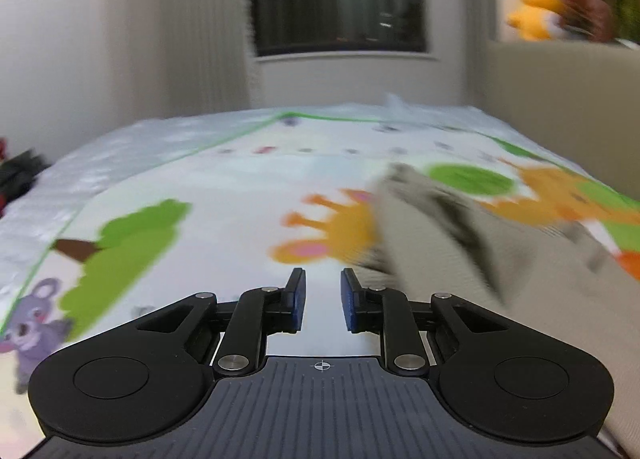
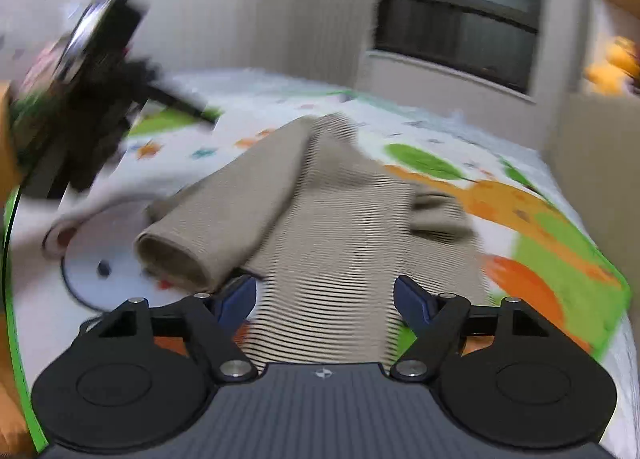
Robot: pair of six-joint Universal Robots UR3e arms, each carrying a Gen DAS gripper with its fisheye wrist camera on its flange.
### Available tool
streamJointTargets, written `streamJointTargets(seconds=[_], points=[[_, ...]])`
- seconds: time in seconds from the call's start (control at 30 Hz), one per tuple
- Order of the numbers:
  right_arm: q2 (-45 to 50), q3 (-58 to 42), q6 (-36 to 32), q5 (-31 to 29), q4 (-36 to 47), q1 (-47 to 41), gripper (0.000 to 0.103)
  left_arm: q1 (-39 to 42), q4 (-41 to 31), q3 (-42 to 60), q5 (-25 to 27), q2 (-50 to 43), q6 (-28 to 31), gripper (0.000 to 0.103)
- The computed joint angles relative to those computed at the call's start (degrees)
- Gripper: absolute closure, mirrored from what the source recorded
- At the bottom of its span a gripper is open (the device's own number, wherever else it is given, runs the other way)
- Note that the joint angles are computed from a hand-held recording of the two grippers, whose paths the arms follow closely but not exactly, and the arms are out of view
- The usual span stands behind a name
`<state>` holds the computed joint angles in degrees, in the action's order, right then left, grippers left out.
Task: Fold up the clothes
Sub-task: 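Grasp the striped shirt's folded layer with the right gripper and lift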
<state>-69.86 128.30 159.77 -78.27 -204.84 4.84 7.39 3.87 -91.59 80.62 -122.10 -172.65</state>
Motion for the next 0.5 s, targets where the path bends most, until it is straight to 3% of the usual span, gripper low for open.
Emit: streamJointTargets(seconds=[0.1,0.13,0.17,0.2,0.23,0.27,0.37,0.4,0.5], points=[[4.99,-6.46,-5.84,-4.75,4.01,4.14,0.027,5.0,-3.04,-1.55,-8.42,2.22,-2.11,0.07],[6.4,-8.35,-7.33,-5.53,5.16,4.53,0.03,6.07,-3.7,-2.93,-11.13,3.18,-2.1,0.056],[7.8,-10.3,-8.8,-6.32,6.35,4.92,0.04,6.65,-4.23,-4.38,-13.25,3.91,-1.75,0.04],[8.48,-12.07,-9.93,-6.55,8.03,5.03,0.052,7.14,-4.9,-5.65,-15.48,4.5,-1.26,0.034],[8.42,-13.91,-10.73,-6.68,10.56,4.97,0.079,7.6,-5.73,-6.9,-18.25,5.05,-0.52,0.025],[8.28,-15.7,-11.86,-7.28,12.78,4.87,0.087,7.78,-7.1,-7.24,-21.08,5.08,0.64,0.021],[8.29,-20.0,-16.5,-9.6,16.0,4.34,0.096,7.51,-10.88,-7.25,-27.41,4.69,4.5,0.006],[9.16,-21.53,-18.1,-11.64,15.28,4.26,0.096,7.05,-11.43,-6.79,-28.38,4.2,5.43,0.006],[12.91,-28.46,-21.34,-18.22,13.33,3.41,0.097,4.9,-10.96,-4.49,-27.14,1.3,6.59,0.004]])
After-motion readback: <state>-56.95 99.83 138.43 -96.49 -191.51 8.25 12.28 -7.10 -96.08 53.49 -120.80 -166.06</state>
